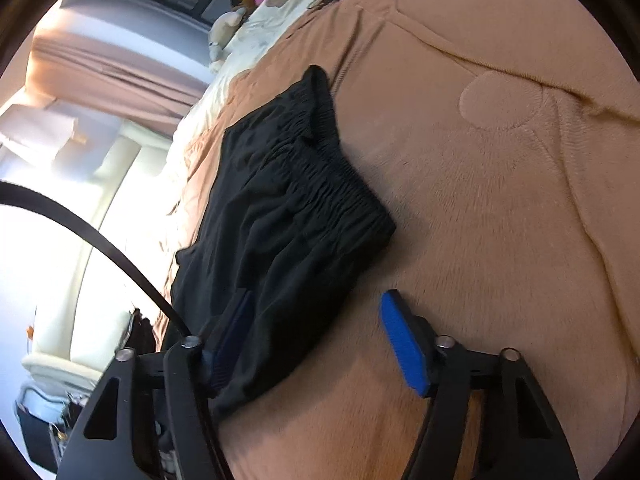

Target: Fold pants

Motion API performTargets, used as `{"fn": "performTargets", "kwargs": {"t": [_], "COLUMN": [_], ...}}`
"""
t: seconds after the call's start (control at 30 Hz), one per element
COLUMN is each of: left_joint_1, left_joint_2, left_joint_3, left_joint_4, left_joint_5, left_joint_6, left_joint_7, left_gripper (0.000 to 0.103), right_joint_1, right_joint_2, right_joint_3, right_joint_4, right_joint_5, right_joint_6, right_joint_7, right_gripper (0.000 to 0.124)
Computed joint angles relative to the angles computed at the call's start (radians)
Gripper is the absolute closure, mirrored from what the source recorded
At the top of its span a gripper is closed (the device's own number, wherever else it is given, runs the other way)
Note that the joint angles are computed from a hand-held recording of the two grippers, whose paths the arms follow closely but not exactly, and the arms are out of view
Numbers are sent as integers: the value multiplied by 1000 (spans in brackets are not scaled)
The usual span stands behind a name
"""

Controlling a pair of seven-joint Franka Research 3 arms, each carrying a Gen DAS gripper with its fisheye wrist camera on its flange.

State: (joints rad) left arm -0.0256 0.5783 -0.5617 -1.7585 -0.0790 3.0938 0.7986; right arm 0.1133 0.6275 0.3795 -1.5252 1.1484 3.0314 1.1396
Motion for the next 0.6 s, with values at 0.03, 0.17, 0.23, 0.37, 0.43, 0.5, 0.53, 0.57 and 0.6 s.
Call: {"fn": "performTargets", "kwargs": {"t": [0.03, 0.17, 0.23, 0.37, 0.43, 0.5, 0.53, 0.57, 0.6], "left_joint_1": [-7, -2, -13, -31, -50, -59, -64, -77, -84], "left_joint_2": [-5, -17, -20, -3, 11, 25, 35, 46, 53], "left_joint_3": [9, 8, 26, 57, 81, 93, 99, 114, 121], "left_joint_4": [-2, 5, 27, 102, 157, 203, 230, 265, 284], "left_joint_5": [2, 20, 38, 59, 70, 71, 72, 76, 76], "left_joint_6": [3, 23, 29, 9, -7, -24, -34, -48, -56], "left_joint_7": [-5, 5, 9, 13, 17, 25, 31, 35, 40], "left_gripper": [100, 100, 100, 100, 100, 100, 100, 100, 100], "right_joint_1": [1, -7, -12, -10, 8, 14, 24, 29, 30], "right_joint_2": [4, 6, -8, -2, 14, 26, 37, 48, 56], "right_joint_3": [-7, -6, 7, 15, -2, -3, -13, -14, -11], "right_joint_4": [6, 16, 12, 48, 81, 95, 117, 132, 143], "right_joint_5": [-8, -6, 15, 55, 38, 27, 8, -2, -8], "right_joint_6": [-18, -54, -35, -28, -34, -27, -32, -28, -25], "right_joint_7": [16, 19, -13, -65, -53, -54, -36, -30, -27], "right_gripper": [102, 117, 118, 118, 118, 118, 118, 118, 118]}}
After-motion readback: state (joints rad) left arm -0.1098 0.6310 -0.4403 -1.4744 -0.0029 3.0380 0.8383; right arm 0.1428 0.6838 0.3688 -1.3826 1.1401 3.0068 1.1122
